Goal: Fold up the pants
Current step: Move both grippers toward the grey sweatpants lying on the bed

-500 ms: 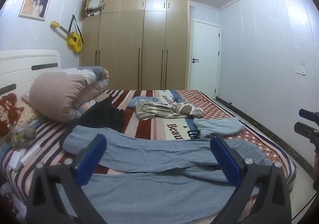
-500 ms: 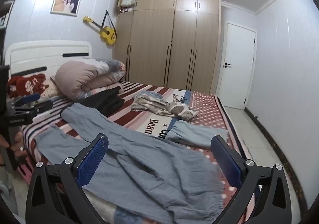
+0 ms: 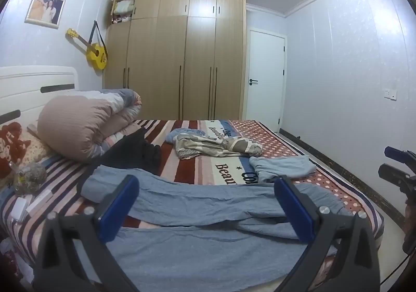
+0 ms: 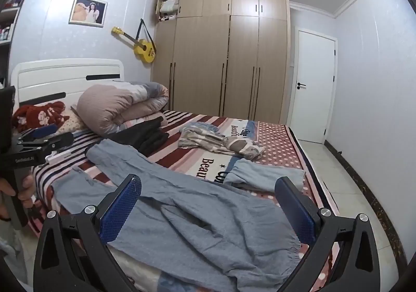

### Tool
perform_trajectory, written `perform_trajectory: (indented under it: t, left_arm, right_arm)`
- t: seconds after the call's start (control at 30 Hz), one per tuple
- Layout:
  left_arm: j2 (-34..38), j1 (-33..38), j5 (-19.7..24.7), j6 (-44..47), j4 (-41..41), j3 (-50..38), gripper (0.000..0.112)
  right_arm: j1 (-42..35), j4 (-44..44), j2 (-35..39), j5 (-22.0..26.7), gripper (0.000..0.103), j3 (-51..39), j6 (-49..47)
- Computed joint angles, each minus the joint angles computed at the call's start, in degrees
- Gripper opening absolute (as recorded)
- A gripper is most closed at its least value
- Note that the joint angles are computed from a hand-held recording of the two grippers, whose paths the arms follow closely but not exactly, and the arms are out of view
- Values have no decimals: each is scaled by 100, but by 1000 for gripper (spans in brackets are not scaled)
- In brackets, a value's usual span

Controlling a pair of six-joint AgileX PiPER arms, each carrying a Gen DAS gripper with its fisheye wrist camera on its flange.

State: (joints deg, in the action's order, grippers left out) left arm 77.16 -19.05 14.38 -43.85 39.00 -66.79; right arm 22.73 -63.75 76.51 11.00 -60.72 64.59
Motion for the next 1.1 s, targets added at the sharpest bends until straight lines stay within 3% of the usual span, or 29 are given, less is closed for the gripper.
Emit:
perform_trajectory:
  t: [0.2,0.33,0.6,0.73,1.1]
  left_arm:
    - [-50,26,-10,111,-110,24,102]
    - [-114,-118,166,-223,276,40,102]
    - [-272,-188,-24,-398,487,256,102]
    - [-256,-150,-73,-354,449,268,102]
    - [-306,-123,-258,-629,734,421,102]
  right_arm:
    - [111,-215,-122,65,102,94,236]
    - [172,-371,-145,118,102,141,388]
    - [142,-58,-201,-59,102,214,122]
    - [279,-580,-229,136,102,255,601]
    - [254,-517,-269,71,102,282,610]
